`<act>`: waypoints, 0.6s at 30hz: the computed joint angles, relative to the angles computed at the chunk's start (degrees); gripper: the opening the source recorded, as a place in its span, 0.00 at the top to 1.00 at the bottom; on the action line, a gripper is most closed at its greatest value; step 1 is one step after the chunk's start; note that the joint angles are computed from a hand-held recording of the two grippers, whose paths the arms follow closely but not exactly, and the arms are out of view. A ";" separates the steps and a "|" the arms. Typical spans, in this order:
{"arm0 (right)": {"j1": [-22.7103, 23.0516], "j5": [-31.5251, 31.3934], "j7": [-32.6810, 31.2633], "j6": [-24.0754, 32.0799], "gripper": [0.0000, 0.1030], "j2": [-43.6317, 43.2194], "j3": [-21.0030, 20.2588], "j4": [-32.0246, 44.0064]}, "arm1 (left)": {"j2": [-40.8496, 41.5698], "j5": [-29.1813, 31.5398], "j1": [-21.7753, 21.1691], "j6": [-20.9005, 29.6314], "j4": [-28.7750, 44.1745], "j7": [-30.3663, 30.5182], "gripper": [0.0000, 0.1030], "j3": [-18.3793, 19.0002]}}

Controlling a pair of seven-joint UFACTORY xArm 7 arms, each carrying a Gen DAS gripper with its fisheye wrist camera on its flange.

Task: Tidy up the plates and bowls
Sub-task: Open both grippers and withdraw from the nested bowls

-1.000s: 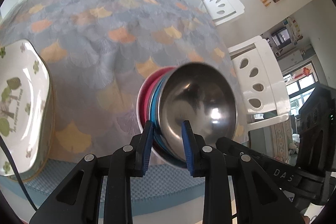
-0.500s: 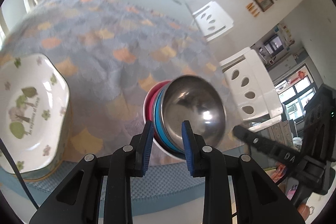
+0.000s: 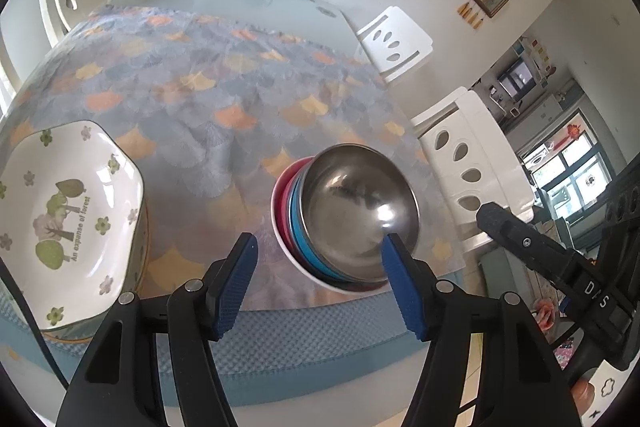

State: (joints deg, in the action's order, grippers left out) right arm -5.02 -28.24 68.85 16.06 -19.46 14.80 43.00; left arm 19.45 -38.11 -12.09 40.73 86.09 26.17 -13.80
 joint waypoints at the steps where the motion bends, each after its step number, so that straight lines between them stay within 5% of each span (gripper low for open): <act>1: 0.59 1.16 -0.75 -0.92 0.36 0.58 -1.12 -0.37 | 0.61 0.62 -0.42 -0.16 0.50 -0.93 0.39 0.20; 11: 2.53 7.52 -10.79 -6.79 0.36 9.03 -7.15 -0.28 | 7.83 5.69 -2.51 -2.41 5.08 -8.63 0.39 -0.45; 18: 8.92 24.71 -29.27 -8.85 0.36 15.32 -13.07 1.92 | 11.92 5.34 -1.42 -1.10 7.75 -11.89 0.41 -1.84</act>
State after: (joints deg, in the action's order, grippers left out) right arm 3.90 -3.53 39.58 7.20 -4.14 1.72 44.92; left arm 31.36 -32.77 -13.51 39.62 93.85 14.29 -15.65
